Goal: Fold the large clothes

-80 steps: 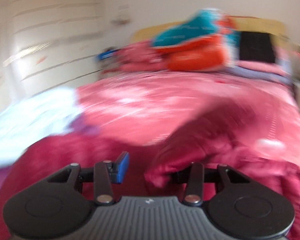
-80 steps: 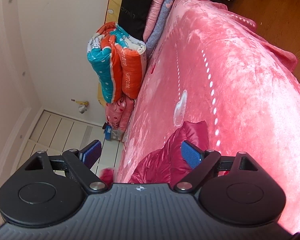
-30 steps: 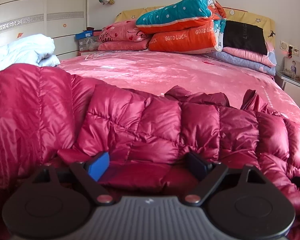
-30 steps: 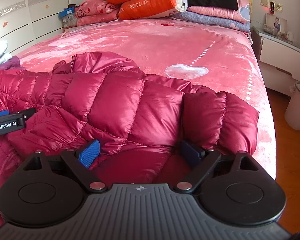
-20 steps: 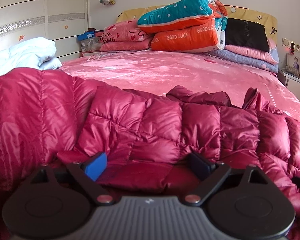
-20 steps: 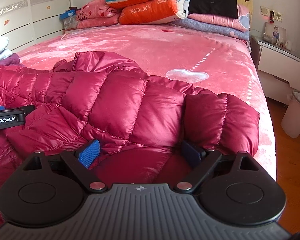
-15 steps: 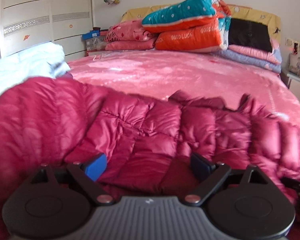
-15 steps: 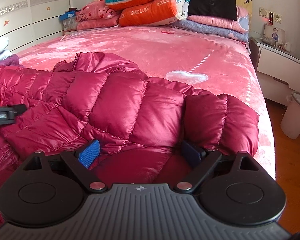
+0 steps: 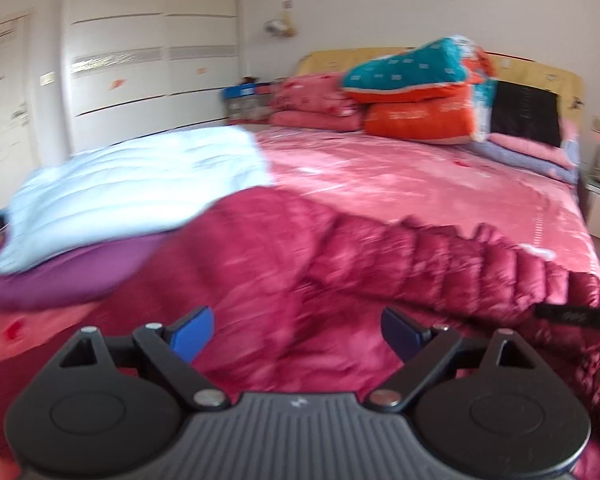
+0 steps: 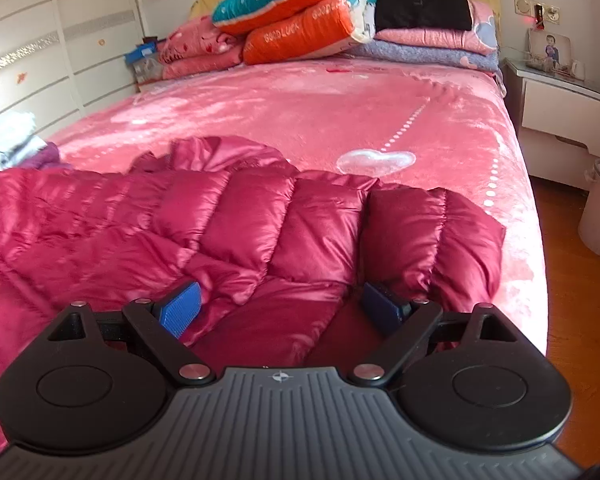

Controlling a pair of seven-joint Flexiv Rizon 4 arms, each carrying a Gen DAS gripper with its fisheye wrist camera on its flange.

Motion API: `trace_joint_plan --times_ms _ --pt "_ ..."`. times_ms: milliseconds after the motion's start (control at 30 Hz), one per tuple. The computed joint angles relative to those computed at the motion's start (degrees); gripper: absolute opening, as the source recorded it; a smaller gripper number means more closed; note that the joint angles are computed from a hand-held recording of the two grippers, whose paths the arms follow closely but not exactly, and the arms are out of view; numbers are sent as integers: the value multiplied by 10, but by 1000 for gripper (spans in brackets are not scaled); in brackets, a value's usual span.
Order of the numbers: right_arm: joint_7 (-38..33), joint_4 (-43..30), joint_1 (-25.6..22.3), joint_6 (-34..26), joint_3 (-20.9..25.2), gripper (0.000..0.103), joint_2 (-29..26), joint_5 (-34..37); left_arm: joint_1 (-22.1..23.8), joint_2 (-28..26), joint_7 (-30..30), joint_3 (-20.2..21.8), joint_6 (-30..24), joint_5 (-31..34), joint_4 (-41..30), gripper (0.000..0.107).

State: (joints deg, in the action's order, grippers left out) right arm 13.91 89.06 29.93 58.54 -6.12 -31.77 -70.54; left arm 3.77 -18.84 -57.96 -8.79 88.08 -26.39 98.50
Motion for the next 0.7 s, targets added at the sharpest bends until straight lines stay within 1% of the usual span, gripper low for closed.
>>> trace_joint_plan --times_ms 67,100,233,333,567,667,700 --pt "3 11 7 0 2 103 11 -15 3 19 -18 26 -4 2 20 91" --pt "6 17 10 1 3 103 16 -27 -2 24 -35 45 -6 10 22 91" --pt "4 24 21 6 18 103 27 -69 18 42 -51 70 15 17 44 91" --pt "-25 23 30 8 34 103 28 -75 5 39 -99 127 25 63 38 91" --pt "-115 12 63 15 61 103 19 -25 71 39 -141 116 28 38 49 91" --pt "-153 4 81 22 64 103 13 -7 100 36 -145 98 26 12 55 91" --pt "-167 -1 89 20 65 103 11 1 116 37 -139 82 25 -6 60 91"
